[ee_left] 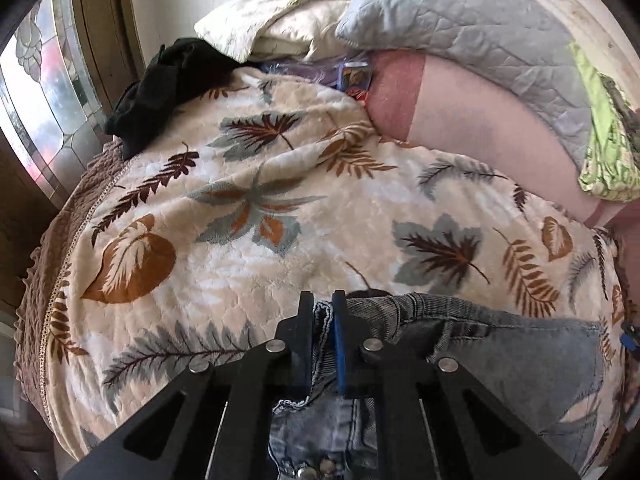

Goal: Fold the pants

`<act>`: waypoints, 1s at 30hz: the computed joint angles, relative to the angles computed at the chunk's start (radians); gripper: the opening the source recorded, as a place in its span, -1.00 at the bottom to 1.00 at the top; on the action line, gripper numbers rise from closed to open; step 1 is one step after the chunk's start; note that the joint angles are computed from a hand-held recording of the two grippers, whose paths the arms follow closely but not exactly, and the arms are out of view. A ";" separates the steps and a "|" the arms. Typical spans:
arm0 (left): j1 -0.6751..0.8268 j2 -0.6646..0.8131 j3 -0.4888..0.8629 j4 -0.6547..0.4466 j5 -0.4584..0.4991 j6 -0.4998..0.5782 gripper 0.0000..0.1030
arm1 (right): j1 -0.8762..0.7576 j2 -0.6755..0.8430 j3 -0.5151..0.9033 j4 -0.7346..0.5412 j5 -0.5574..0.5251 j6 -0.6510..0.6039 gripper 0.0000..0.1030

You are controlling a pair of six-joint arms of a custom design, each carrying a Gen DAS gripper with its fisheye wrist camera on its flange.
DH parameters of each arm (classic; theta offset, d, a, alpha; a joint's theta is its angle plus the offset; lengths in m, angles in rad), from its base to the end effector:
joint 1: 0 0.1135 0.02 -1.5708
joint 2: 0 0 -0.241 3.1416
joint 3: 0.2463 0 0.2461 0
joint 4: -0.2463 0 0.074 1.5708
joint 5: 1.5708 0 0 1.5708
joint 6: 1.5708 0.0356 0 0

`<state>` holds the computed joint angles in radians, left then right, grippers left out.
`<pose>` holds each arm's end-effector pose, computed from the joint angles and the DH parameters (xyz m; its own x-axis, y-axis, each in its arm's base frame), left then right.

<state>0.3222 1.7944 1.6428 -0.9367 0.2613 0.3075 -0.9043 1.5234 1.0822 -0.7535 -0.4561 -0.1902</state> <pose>0.3527 0.1080 0.2758 -0.8590 0.0215 -0.5115 0.0711 0.9944 -0.0777 0.1910 -0.2174 0.2080 -0.6791 0.5889 -0.4381 0.4860 0.8081 0.3328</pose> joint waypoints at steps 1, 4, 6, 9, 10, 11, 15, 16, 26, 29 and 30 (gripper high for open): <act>0.001 -0.020 -0.012 0.001 0.003 0.009 -0.83 | 0.018 -0.009 -0.033 0.064 0.014 0.019 0.53; 0.004 -0.052 -0.026 -0.002 0.015 0.016 -0.83 | 0.051 0.070 -0.037 0.152 0.023 0.065 0.53; 0.006 -0.057 -0.025 -0.002 0.016 0.015 -0.83 | 0.093 0.164 -0.007 0.179 0.065 0.091 0.48; 0.005 -0.046 -0.015 -0.003 0.006 0.008 -0.83 | 0.162 0.246 0.006 0.191 0.155 0.059 -0.49; 0.004 -0.043 -0.016 0.001 0.000 0.006 -0.83 | 0.184 0.227 -0.017 0.215 0.197 0.049 -0.63; 0.006 -0.038 -0.014 0.001 -0.004 0.002 -0.83 | 0.194 0.202 -0.022 0.202 0.210 0.040 -0.72; 0.040 -0.022 0.017 -0.031 0.037 -0.021 -0.83 | 0.124 0.042 -0.021 0.140 0.086 0.047 -0.72; 0.052 -0.037 0.013 -0.034 0.050 -0.021 -0.83 | 0.098 0.003 -0.013 0.117 0.048 0.044 -0.72; 0.447 -0.282 -0.169 -0.263 0.366 0.351 -0.83 | -0.316 -0.416 -0.061 -0.274 -0.295 -0.294 -0.72; 0.660 -0.325 -0.253 -0.411 0.423 0.626 -0.82 | -0.595 -0.417 -0.118 -0.528 -0.361 -0.672 -0.72; 0.737 -0.328 -0.283 -0.453 0.425 0.724 -0.83 | -0.719 -0.392 -0.135 -0.629 -0.358 -0.857 -0.72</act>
